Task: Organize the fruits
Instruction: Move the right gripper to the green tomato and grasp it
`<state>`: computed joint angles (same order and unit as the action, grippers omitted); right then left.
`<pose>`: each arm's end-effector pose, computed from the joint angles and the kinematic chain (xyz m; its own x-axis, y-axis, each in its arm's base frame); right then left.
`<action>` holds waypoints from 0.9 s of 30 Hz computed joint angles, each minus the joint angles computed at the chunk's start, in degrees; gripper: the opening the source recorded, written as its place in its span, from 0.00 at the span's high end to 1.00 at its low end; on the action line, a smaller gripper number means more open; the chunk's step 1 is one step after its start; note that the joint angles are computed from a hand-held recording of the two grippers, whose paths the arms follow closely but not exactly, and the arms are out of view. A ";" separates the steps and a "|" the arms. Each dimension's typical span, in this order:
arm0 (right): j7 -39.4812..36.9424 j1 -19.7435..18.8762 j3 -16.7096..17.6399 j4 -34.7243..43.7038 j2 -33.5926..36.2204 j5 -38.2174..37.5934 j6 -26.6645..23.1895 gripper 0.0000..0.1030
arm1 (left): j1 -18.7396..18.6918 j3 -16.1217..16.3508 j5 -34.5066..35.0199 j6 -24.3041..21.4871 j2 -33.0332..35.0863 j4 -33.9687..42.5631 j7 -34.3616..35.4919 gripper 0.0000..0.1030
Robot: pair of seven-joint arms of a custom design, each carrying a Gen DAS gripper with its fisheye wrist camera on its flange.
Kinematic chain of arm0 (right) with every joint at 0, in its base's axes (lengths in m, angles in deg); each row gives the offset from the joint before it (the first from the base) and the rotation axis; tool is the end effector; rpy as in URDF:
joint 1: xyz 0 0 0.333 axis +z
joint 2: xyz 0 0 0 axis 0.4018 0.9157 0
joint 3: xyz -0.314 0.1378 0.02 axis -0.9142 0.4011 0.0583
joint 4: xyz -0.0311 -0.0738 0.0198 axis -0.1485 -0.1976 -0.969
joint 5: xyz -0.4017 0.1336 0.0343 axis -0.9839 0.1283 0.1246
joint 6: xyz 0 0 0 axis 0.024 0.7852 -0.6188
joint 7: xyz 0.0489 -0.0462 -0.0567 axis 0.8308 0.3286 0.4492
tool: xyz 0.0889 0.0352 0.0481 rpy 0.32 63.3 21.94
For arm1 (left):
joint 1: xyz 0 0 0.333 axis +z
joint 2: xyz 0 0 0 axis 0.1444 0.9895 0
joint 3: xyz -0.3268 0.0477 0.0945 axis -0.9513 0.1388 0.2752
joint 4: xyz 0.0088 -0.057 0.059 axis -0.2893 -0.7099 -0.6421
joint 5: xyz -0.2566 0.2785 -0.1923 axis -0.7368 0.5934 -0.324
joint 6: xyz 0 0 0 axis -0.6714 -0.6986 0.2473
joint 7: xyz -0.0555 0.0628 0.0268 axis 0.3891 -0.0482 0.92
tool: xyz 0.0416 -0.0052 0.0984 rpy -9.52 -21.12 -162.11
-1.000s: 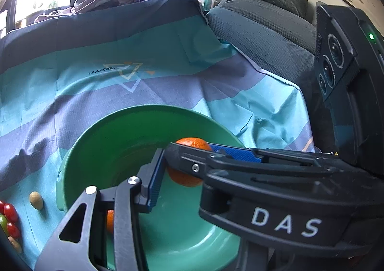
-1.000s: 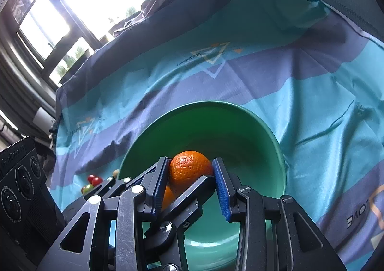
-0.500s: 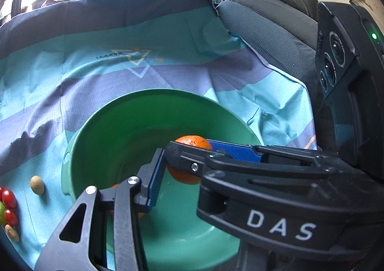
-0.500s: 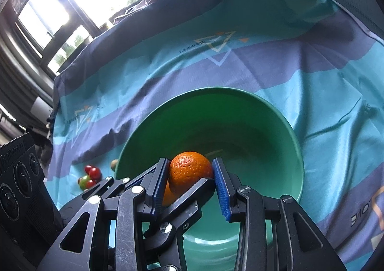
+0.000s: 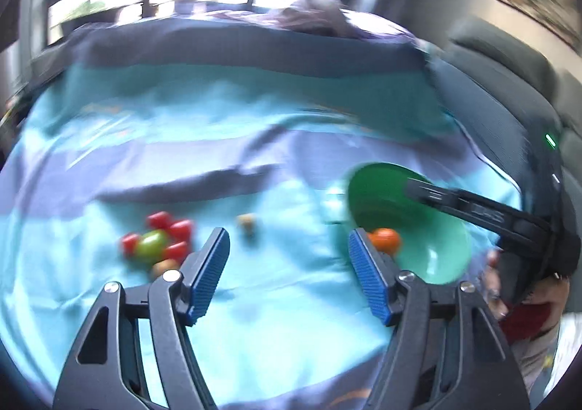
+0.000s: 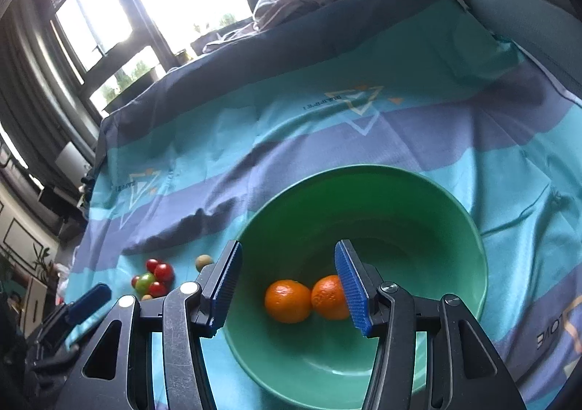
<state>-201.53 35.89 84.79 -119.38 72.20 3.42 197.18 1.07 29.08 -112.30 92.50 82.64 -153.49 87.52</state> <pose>0.4714 0.2116 0.4778 -0.5040 -0.7708 -0.3896 -0.4320 0.6156 -0.6591 0.6340 -0.2154 0.4978 -0.7160 -0.6536 0.2452 -0.5825 0.3659 -0.7258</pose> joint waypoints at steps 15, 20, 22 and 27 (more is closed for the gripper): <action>-31.73 3.51 0.87 18.97 23.83 34.86 16.11 0.47 | 4.13 2.94 14.93 7.19 10.25 4.75 -23.80 0.37; -39.35 7.38 -0.64 32.68 32.60 38.26 3.35 0.47 | 4.36 3.39 17.92 6.89 11.42 6.32 -28.13 0.45; -42.93 8.25 -0.70 37.63 35.54 39.39 -0.84 0.53 | 4.99 2.82 17.43 7.85 11.18 6.14 -27.37 0.47; -50.51 8.88 -0.34 45.68 40.97 43.24 -4.30 0.61 | 6.28 2.48 15.84 6.27 11.41 7.23 -28.01 0.50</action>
<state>-252.04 44.76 84.45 -73.70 113.16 46.66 192.88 7.36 31.56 -96.46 98.77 94.05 -146.26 59.51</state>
